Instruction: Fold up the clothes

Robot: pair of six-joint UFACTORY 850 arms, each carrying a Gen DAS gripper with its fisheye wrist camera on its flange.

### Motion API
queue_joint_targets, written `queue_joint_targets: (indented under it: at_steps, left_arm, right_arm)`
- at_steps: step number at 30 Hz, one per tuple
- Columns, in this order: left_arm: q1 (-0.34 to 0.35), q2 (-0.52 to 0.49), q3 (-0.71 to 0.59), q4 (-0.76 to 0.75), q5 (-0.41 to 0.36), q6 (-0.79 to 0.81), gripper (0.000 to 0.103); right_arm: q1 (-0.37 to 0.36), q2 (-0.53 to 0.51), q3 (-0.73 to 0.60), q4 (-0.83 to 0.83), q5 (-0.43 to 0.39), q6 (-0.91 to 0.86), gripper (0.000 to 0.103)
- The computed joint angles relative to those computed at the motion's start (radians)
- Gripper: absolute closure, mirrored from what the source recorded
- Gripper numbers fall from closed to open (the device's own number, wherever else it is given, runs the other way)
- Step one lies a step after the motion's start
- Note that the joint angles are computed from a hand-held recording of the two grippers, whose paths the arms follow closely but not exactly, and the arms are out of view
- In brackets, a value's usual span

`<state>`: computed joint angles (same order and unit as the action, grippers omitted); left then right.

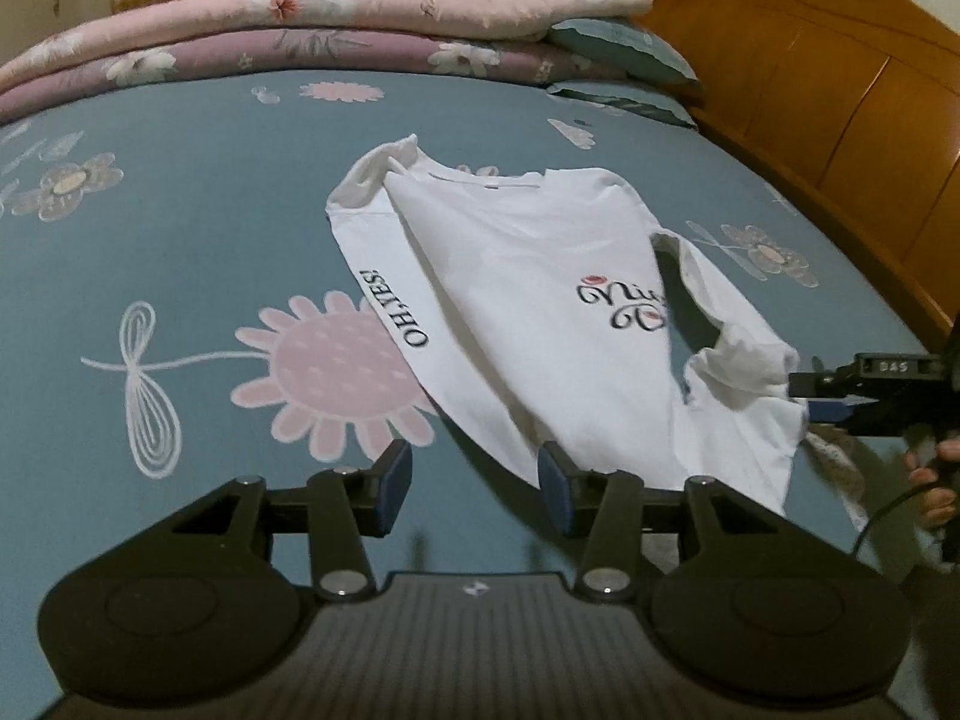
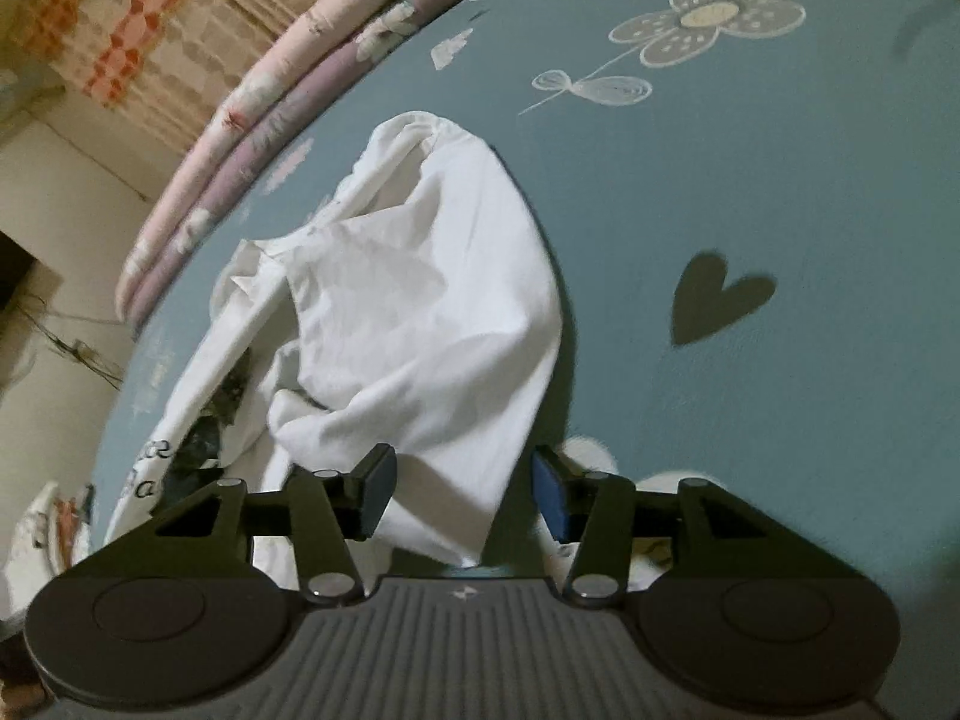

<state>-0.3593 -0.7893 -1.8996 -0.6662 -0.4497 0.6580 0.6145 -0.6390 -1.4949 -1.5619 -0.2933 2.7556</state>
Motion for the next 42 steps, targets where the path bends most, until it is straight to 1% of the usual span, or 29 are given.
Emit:
queue_joint_targets:
  at_steps: [2,3,5,6,7,13,15,18,21,25,29,35,37,42]
  left_arm:
    - [-0.002,0.006,0.011,0.002,0.004,-0.005,0.056]
    - [-0.002,0.011,0.018,0.004,0.01,-0.007,0.056]
    - [-0.004,0.018,0.028,0.008,0.02,-0.012,0.056]
    - [-0.004,0.019,0.029,0.01,0.024,-0.016,0.056]
    - [-0.004,0.019,0.029,0.014,0.026,-0.021,0.056]
    - [-0.005,0.007,0.011,0.072,0.027,-0.088,0.056]
    - [-0.006,0.001,0.004,0.084,0.026,-0.101,0.056]
    - [-0.008,-0.007,-0.005,0.1,0.024,-0.111,0.056]
    - [-0.008,-0.017,-0.017,0.102,0.017,-0.118,0.056]
    - [-0.008,-0.027,-0.03,0.113,0.009,-0.132,0.056]
    - [-0.008,-0.035,-0.04,0.127,0.005,-0.147,0.056]
    - [-0.006,-0.044,-0.053,0.145,0.005,-0.169,0.056]
    - [-0.006,-0.045,-0.054,0.151,0.005,-0.172,0.056]
    - [-0.003,-0.045,-0.054,0.161,0.003,-0.181,0.056]
  right_arm:
    - [0.005,-0.004,0.009,-0.134,-0.013,0.133,0.049]
    - [0.006,-0.008,0.007,-0.165,-0.019,0.152,0.052]
    - [0.007,-0.016,-0.007,-0.144,-0.028,0.104,0.076]
    - [0.009,-0.017,-0.014,-0.116,-0.037,0.054,0.097]
    - [0.011,-0.016,-0.021,-0.087,-0.047,0.004,0.099]
    - [0.003,0.024,-0.048,0.164,-0.136,-0.403,0.102]
    - [-0.004,0.026,-0.077,0.307,-0.194,-0.599,0.102]
    - [-0.01,0.015,-0.136,0.465,-0.329,-0.866,0.102]
    - [-0.027,0.015,-0.169,0.541,-0.413,-1.014,0.102]
    - [-0.051,0.006,-0.206,0.598,-0.509,-1.154,0.102]
    - [-0.065,-0.026,-0.269,0.63,-0.622,-1.285,0.102]
    - [-0.096,-0.059,-0.333,0.648,-0.75,-1.385,0.102]
    - [-0.109,-0.073,-0.352,0.656,-0.784,-1.4,0.102]
    - [-0.137,-0.114,-0.392,0.704,-0.835,-1.426,0.102]
